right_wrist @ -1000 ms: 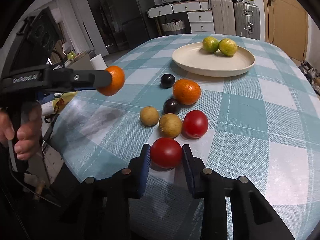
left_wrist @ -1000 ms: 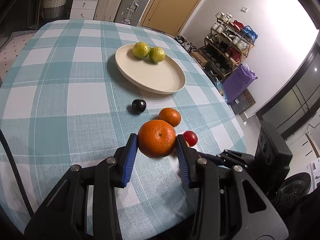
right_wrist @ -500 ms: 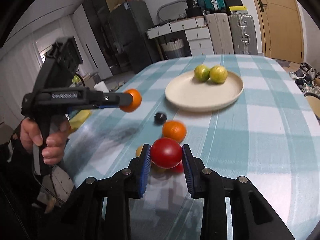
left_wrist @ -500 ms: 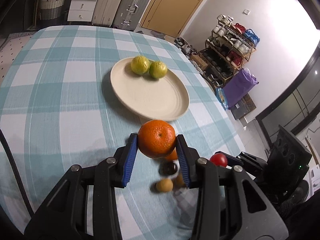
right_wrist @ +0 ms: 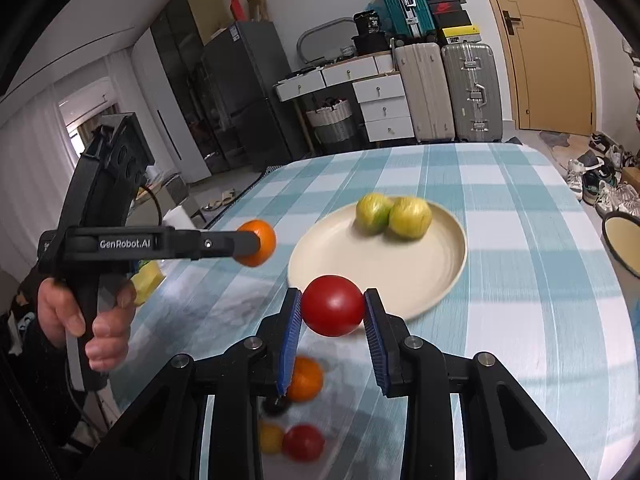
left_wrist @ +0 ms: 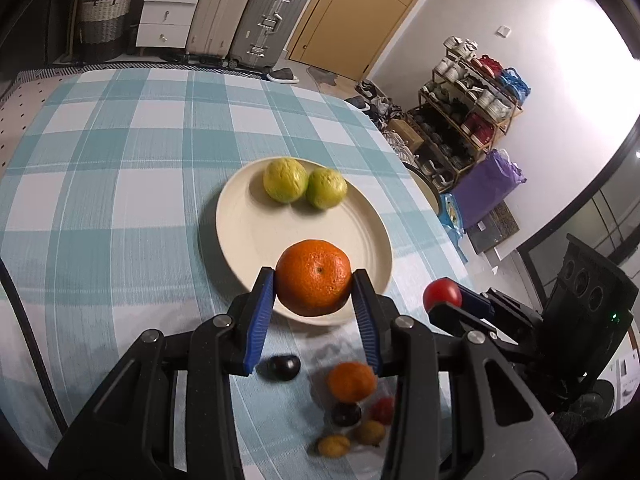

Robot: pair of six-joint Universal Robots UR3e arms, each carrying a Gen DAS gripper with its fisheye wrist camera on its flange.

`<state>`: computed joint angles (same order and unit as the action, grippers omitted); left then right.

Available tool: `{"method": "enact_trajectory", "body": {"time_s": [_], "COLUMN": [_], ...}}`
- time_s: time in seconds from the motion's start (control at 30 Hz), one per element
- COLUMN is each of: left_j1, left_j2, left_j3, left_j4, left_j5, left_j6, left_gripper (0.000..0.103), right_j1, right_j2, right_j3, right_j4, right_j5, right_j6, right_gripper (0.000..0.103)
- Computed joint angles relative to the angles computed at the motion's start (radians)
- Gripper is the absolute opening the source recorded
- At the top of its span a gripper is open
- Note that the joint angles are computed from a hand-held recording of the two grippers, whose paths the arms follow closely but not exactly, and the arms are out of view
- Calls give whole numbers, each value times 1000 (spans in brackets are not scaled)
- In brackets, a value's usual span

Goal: Organize fruits
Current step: 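Carry the orange and red tomato onto the cream plate and release both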

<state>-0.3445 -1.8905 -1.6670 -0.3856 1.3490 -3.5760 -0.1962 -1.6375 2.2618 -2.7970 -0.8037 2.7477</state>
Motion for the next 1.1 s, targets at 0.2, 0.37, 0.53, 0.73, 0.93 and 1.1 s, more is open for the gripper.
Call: {"method": "enact_trajectory", "body": {"time_s": [0.2, 0.37, 0.53, 0.73, 0.93, 1.1], "left_j1": [24, 37, 54, 78, 88, 102], "left_j2": [-79, -132, -196, -263, -320, -367], "left_j3": [120, 193, 270, 335, 404, 457], "left_j4": [-71, -107, -135, -147, -170, -200], "left_j5": [0, -1, -14, -61, -70, -84], "left_j6": [14, 23, 32, 29, 33, 45], "left_gripper": [36, 36, 36, 36, 36, 36], "right_j1": [77, 129, 191, 210, 223, 245], "right_j2": [174, 298, 406, 503, 582, 624], "right_j3": [-191, -348, -478, -580, -670, -707], "right_j4": [-22, -21, -16, -5, 9, 14], "right_j5": [-58, -100, -186, -197, -201, -220], "right_j6": [62, 96, 93, 122, 150, 150], "right_gripper": [32, 32, 32, 32, 32, 32]}}
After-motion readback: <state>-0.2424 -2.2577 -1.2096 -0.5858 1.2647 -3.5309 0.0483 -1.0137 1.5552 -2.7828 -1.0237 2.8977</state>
